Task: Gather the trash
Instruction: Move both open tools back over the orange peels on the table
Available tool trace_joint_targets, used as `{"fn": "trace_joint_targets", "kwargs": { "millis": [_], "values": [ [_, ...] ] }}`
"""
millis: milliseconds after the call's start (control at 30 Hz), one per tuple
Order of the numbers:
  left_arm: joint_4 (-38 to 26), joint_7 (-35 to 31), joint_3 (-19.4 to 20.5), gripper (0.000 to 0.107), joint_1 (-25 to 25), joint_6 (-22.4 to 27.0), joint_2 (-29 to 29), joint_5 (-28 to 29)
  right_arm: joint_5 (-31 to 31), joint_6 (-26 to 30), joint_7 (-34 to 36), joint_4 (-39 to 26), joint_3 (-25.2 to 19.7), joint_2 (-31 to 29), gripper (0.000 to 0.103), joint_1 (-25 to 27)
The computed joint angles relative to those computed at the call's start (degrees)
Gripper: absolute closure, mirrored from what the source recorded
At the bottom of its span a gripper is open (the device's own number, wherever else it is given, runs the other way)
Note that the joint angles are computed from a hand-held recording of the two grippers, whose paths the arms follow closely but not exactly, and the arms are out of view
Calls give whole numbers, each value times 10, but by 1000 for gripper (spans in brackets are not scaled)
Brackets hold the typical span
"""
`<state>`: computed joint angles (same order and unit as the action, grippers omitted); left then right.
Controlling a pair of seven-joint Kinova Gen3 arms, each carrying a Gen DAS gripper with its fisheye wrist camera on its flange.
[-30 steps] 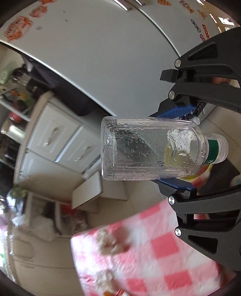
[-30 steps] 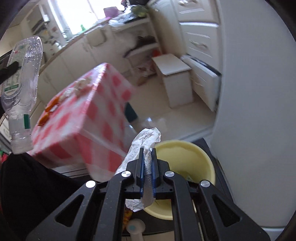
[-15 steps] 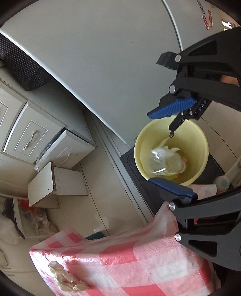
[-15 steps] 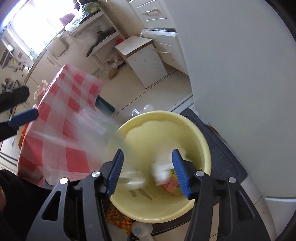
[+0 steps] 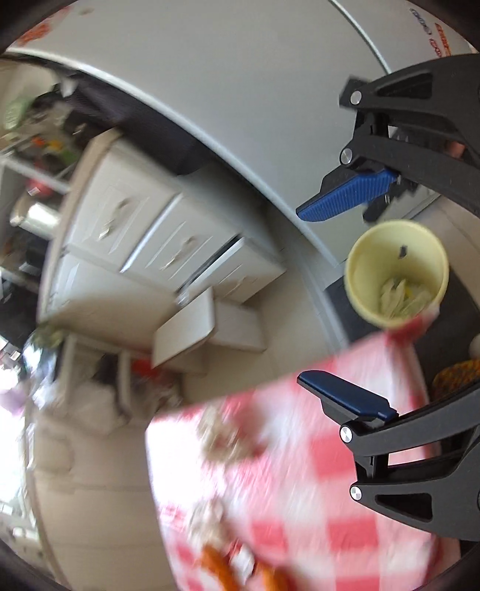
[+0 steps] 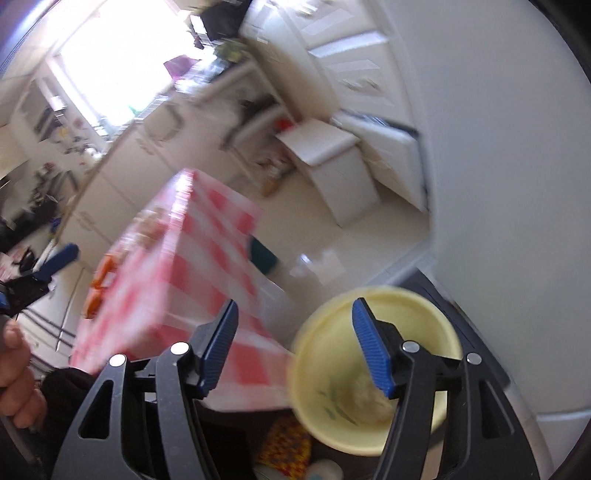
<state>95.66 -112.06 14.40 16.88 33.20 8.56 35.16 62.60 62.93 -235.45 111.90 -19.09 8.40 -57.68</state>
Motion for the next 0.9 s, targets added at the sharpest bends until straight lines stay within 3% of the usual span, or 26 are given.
{"fn": "trace_joint_targets", "kwargs": {
  "millis": [100, 200, 333, 433, 567, 667, 733, 900],
  "values": [
    [15, -35, -23, 27, -48, 6, -25, 45, 46, 19, 70, -69, -30, 18, 36, 32],
    [41, -87, -60, 27, -97, 25, -51, 97, 97, 17, 140, -137, -108, 49, 34, 108],
    [60, -138, -113, 27, -152, 44, -64, 110, 168, 4, 233, -231, -208, 113, 32, 188],
    [51, -169, -138, 27, -193, 68, -53, 95, 179, -36, 303, -300, -218, 152, 31, 200],
    [-7, -191, -125, 27, -229, 106, -16, 18, 163, -72, 396, -389, -245, 209, 31, 222],
    [-62, -207, -152, 27, -189, 120, 30, -52, 104, -109, 466, -450, -243, 249, 31, 233],
    [-98, -197, -155, 28, -167, 123, 66, -98, 71, -109, 513, -501, -271, 286, 31, 253],
    [-178, -165, -91, 36, -166, 139, 151, -208, 34, -66, 629, -634, -336, 380, 31, 272]
  ]
}}
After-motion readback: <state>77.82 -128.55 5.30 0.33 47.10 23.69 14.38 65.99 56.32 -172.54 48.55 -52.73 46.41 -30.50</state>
